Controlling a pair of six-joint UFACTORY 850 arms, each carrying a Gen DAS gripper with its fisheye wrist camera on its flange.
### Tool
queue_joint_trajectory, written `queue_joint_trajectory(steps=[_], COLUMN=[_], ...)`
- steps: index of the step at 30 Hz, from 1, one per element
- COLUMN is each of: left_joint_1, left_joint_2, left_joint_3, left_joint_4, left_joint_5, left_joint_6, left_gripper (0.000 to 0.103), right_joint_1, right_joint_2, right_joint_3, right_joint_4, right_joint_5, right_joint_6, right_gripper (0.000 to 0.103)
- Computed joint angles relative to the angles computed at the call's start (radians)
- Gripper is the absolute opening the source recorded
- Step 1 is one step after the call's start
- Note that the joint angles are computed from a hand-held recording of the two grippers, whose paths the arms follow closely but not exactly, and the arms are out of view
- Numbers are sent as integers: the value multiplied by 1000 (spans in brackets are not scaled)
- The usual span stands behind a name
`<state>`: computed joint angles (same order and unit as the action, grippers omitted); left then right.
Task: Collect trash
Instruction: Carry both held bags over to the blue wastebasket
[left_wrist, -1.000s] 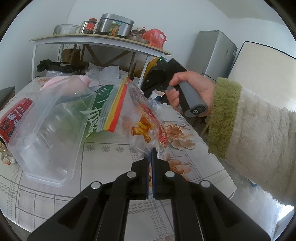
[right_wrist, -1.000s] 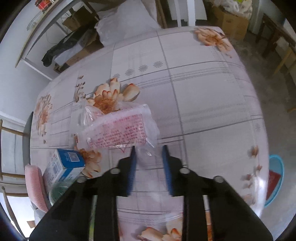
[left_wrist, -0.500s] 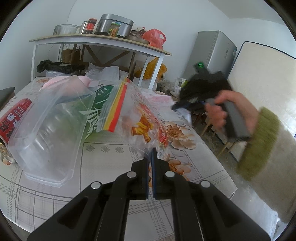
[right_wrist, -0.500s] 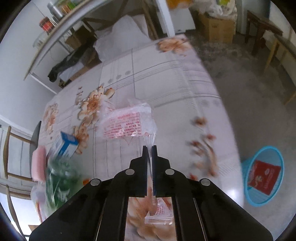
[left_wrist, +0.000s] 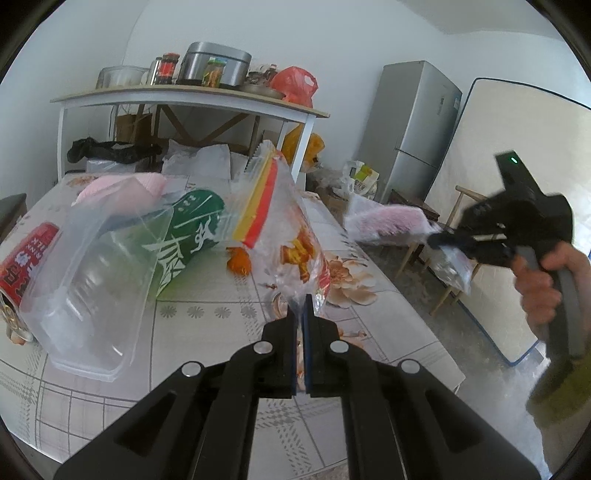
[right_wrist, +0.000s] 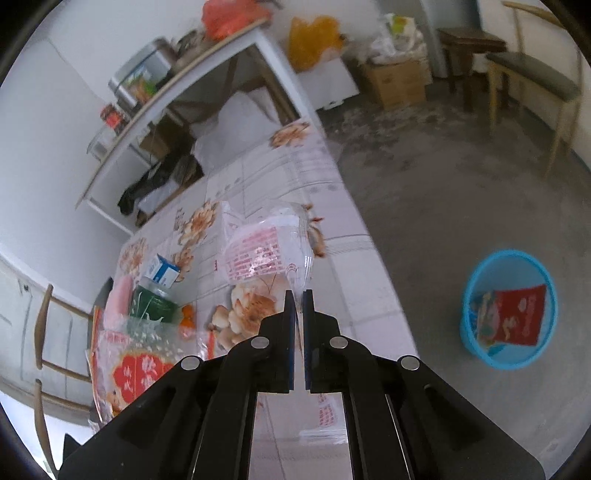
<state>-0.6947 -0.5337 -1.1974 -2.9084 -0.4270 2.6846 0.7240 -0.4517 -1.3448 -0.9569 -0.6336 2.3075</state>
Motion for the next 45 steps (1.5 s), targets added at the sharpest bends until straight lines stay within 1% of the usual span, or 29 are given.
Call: queue_joint_trajectory(steps=[3, 12, 18, 27, 37, 45], left_joint_1=[-6, -18, -17, -16, -15, -21], left_joint_2=[7, 44, 58, 65, 42, 7], left_joint_3=[4, 29, 37, 33, -22, -102], left_joint_4=[-19, -31, -18, -33, 9, 78], left_joint_5=[-13, -64, -76, -106, -113, -92], left_joint_6=[21, 69, 64, 82, 65, 11], left_gripper=[2, 2, 2, 2, 2, 2], right_joint_1=[24, 71, 87, 93, 105, 119], right_joint_2=[31, 72, 85, 97, 121, 155], right_joint_3=[47, 96, 103, 118, 152, 198], right_joint_4=[-33, -58, -61, -74, -91, -114], right_joint_5=[-11, -67, -103, -108, -130, -159], right_joint_6=[91, 201, 221, 249, 299, 367], right_gripper=[3, 3, 3, 3, 3, 3])
